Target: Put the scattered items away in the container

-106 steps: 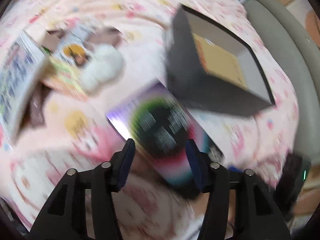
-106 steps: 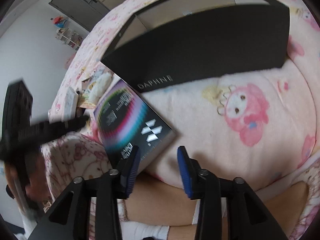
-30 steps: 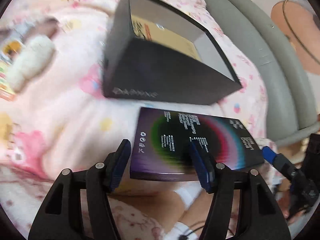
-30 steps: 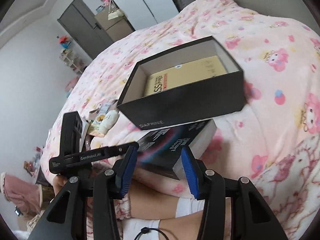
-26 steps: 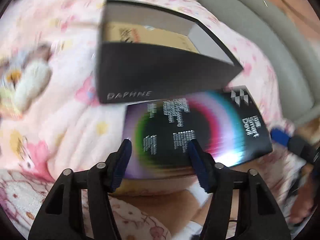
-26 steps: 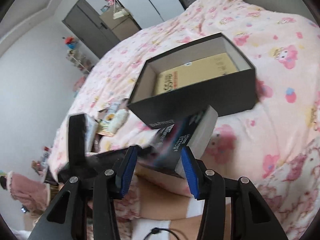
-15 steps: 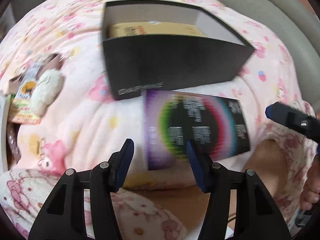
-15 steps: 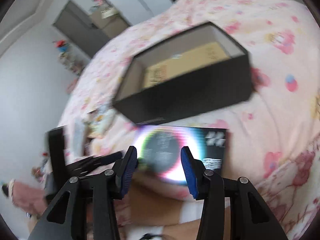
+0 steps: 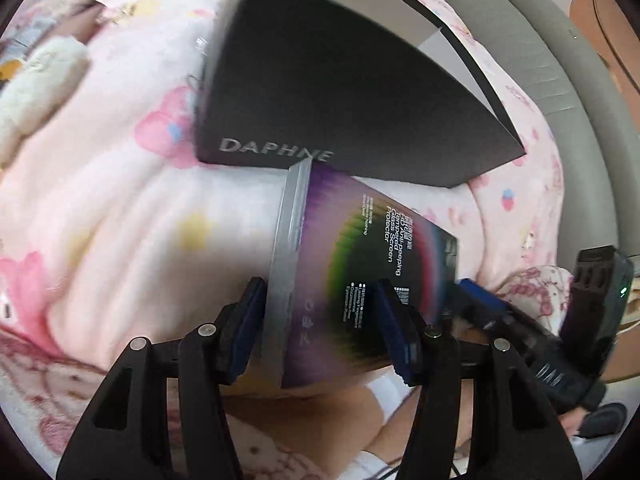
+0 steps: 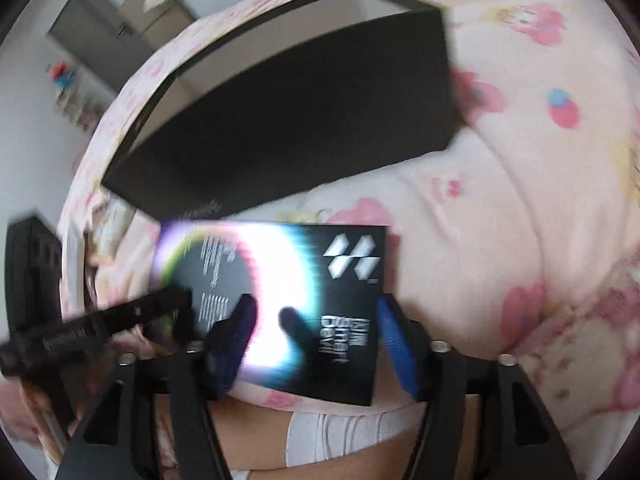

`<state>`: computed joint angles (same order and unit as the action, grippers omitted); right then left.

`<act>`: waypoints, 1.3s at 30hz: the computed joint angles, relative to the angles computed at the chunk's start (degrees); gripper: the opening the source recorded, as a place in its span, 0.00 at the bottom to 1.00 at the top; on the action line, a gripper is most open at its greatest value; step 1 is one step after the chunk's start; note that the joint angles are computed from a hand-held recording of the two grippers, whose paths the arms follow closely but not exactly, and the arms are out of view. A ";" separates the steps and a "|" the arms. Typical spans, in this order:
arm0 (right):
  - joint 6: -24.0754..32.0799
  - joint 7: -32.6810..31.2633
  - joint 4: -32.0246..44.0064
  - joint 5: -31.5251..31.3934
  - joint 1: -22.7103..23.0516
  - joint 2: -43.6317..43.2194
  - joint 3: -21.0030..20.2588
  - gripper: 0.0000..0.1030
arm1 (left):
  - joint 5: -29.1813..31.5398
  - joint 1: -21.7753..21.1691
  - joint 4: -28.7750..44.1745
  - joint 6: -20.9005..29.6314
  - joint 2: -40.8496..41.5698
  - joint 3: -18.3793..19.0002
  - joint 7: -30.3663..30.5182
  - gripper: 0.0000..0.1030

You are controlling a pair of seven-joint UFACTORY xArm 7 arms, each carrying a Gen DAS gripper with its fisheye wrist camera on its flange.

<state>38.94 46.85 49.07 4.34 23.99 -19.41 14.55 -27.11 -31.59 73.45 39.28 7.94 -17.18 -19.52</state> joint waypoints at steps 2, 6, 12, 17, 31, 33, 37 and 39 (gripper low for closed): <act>-2.25 -3.32 -0.75 2.87 1.52 0.73 -1.24 0.63 | -1.16 0.13 -0.30 -0.28 -0.71 -0.29 1.82 0.51; -5.97 -10.20 -0.73 11.36 5.04 1.48 -3.88 0.63 | -2.63 -0.11 -0.58 -1.03 -2.92 -0.41 4.17 0.38; -3.85 -10.08 0.39 10.29 3.65 0.61 -2.66 0.63 | 0.89 -1.25 1.06 -1.54 -3.90 -0.23 4.40 0.32; -2.46 -9.61 -0.94 11.17 2.84 -1.61 -2.68 0.63 | 3.78 -2.67 4.94 -2.29 0.70 -0.41 0.91 0.33; -11.44 -11.97 2.11 18.85 5.59 -3.93 -4.50 0.58 | 20.02 -4.89 16.01 3.93 -2.59 0.10 -7.65 0.18; -13.83 -13.63 2.19 22.03 7.60 -4.52 -5.42 0.54 | 21.94 -5.33 17.94 5.42 -2.21 0.00 -8.07 0.17; -11.23 -11.13 2.01 16.97 5.05 -6.80 -2.89 0.54 | 20.77 -5.73 15.81 4.87 -2.66 -0.53 -7.22 0.19; -9.51 -10.12 -0.80 16.64 4.87 -9.66 -3.14 0.54 | 15.00 -5.16 12.53 2.06 -4.17 -1.05 -3.71 0.22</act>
